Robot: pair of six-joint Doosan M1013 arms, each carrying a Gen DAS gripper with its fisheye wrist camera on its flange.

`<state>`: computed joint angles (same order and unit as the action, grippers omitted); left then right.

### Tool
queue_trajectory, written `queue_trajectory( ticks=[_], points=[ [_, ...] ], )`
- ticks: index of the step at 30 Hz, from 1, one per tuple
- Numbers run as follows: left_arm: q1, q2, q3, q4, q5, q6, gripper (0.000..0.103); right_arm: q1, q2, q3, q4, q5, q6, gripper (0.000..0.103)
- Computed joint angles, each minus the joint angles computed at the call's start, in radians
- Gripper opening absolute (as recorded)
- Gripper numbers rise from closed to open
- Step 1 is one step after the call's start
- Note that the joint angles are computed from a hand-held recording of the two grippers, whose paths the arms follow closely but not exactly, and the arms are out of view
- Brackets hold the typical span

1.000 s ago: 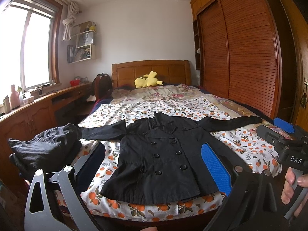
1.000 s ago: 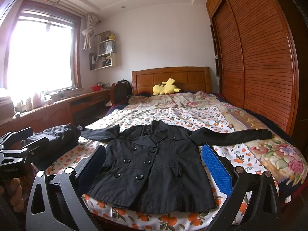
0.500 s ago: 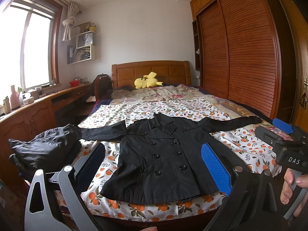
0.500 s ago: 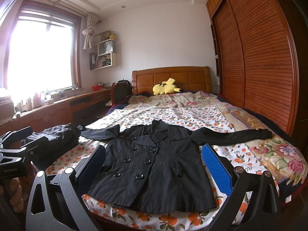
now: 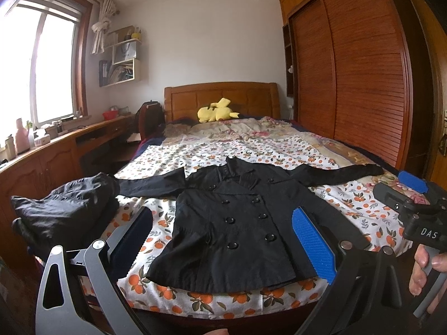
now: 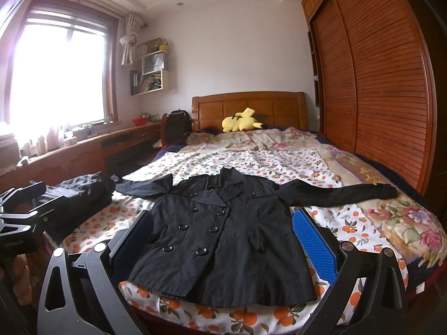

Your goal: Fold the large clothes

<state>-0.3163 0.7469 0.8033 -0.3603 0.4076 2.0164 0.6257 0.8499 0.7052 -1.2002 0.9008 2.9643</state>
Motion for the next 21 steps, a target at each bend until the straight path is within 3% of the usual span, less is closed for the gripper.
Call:
queue_trajectory(
  ticks=[12, 21],
  points=[
    [0.011, 0.081, -0.115, 0.098, 0.072, -0.107, 0.101, -0.024, 0.054, -0.097, 0.078, -0.009, -0.102, 0.097],
    [0.018, 0.173, -0.271, 0.181, 0.156, -0.189, 0.101, -0.050, 0.127, -0.229, 0.167, -0.028, -0.226, 0.097]
  ],
)
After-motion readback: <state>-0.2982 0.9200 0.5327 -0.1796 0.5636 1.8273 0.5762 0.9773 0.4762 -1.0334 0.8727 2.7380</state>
